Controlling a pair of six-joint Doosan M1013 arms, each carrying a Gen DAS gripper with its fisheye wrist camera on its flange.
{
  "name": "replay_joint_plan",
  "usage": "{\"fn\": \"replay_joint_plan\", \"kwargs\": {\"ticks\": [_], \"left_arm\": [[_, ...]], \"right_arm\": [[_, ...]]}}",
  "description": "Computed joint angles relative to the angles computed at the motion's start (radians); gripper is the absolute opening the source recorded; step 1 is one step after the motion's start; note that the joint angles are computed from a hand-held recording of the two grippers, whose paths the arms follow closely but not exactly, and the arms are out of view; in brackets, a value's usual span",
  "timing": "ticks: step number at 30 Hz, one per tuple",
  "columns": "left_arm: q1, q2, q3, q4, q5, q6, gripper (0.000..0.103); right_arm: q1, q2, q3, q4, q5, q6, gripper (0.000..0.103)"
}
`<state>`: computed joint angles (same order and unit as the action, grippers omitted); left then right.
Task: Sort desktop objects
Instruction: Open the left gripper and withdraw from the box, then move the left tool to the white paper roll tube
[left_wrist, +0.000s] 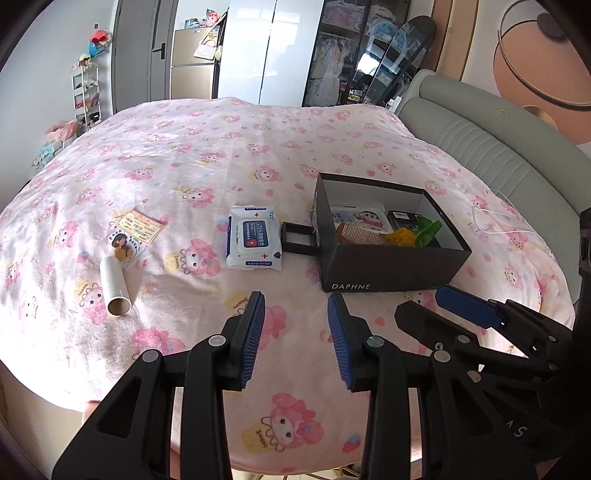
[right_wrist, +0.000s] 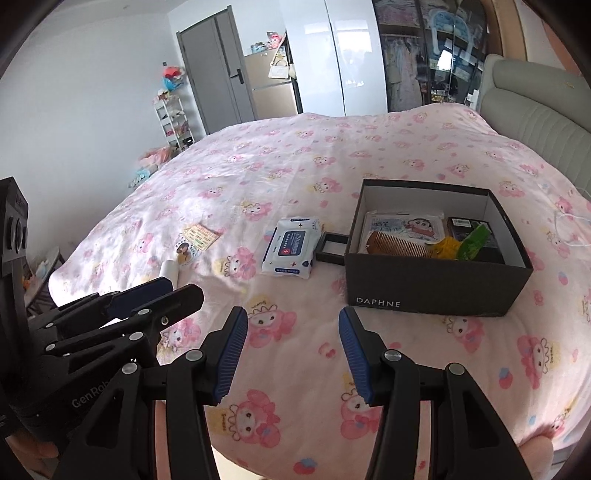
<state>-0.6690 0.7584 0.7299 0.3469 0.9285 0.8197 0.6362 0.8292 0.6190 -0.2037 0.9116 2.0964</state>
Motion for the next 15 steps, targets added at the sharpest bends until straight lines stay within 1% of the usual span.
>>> {"fn": "replay_joint_plan", "kwargs": {"ticks": [5,10,13,15], "left_arm": [[0.006,-0.015,0.039,-0.013,-0.024,-0.014,0.035],[0.014,-0.031,0.081,-0.008,-0.030,-0.041,0.035],[0.022,-0.045,0.115,-0.003,-0.039,-0.067,0.035],[0.030,-0.055,0.141,0.001,-0.045,-0.090,0.035]], "right_arm": [[0.007,0.008,-0.010,-0.004,0.015,-0.001,0.048],[0.012,0.034,-0.048,0.022,0.050,-0.030,0.048],[0.016,0.065,-0.102,0.041,0.084,-0.061,0.048],[0.020,0.097,-0.158,0.052,0.116,-0.088,0.048]]}}
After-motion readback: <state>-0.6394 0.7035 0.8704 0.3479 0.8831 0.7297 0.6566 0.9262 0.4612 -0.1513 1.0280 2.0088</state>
